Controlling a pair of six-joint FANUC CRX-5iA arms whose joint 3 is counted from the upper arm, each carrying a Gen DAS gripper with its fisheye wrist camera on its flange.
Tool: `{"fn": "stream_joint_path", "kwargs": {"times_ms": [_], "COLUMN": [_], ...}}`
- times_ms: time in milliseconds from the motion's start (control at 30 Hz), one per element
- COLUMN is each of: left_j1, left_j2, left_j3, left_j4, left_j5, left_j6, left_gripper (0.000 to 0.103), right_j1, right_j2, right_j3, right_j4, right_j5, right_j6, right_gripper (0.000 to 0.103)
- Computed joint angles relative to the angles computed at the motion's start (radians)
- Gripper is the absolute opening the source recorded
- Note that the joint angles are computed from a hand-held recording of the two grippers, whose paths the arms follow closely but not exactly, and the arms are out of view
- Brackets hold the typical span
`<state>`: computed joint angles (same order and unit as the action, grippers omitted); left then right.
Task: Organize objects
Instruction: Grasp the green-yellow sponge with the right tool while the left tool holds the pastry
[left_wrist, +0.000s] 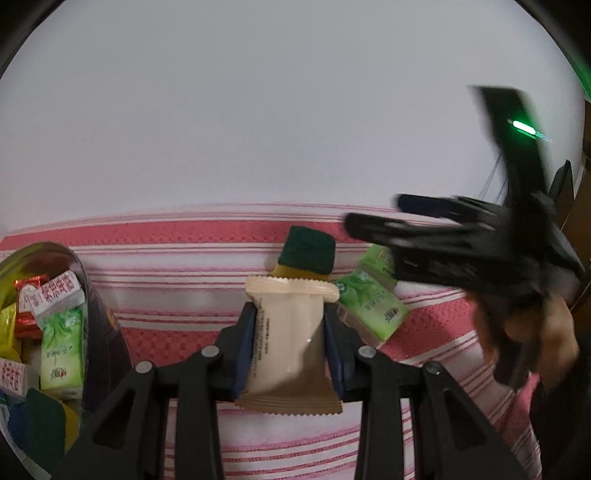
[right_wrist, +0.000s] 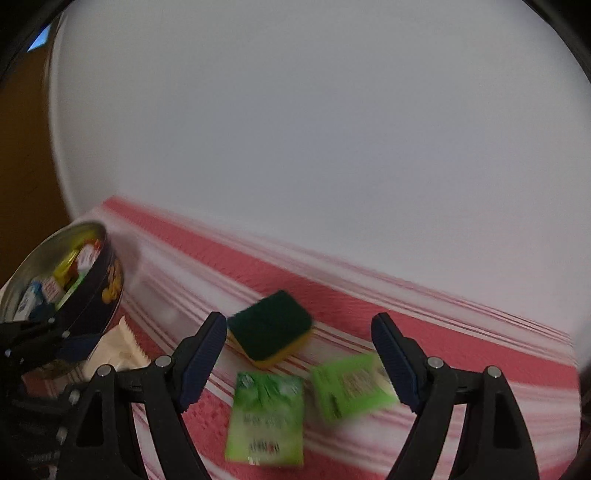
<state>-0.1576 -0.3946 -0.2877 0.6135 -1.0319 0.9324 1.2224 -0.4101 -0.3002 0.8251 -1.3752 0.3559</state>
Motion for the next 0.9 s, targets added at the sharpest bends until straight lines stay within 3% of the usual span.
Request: {"fn": "stream_joint_path", "kwargs": {"times_ms": [100, 367, 467, 567, 633, 767, 900], "left_j1": [0.000, -0.052, -0.061, -0.076, -0.076, -0.078, -0.071], "left_j2": [0.003, -0.001, 0.001, 0.020, 0.018, 0.014, 0.015], "left_j3": [0.014, 0.040, 0.045, 0.057, 0.059, 0.059, 0.056], "left_j4": [-0.023, -0.096, -0.118, -0.146, -0.152, -0.158, -0.160], "left_j5": [-0.016, -0.010, -0.018, -0.014, -0.016, -0.013, -0.009], "left_j6": [0.043, 0.099, 0.121, 0.160, 0.164, 0.165, 0.161], "left_gripper": [0.034, 0.033, 0.033, 0.033, 0.033, 0.033, 0.033], "right_j1": [-0.135, -0.266, -0.302, -0.286, -0.285, -0.270, -0.228], "right_j2": [0.061, 0.186, 0.212, 0.211, 0.210, 0.211, 0.156], "right_j3": [0.087, 0.202, 0.232, 0.221, 0.240, 0.265, 0.221], "right_j4": [-0.197, -0.404, -0.462, -0.432, -0.449, -0.448, -0.342], "right_j5": [0.083, 0.110, 0.094, 0.078, 0.066, 0.025, 0.054], "right_j6": [0.203, 0.469, 0.471, 0.454, 0.438, 0.425, 0.287], "right_gripper": [0.082, 0.082, 0.082, 0.083, 0.074, 0.067, 0.065]}}
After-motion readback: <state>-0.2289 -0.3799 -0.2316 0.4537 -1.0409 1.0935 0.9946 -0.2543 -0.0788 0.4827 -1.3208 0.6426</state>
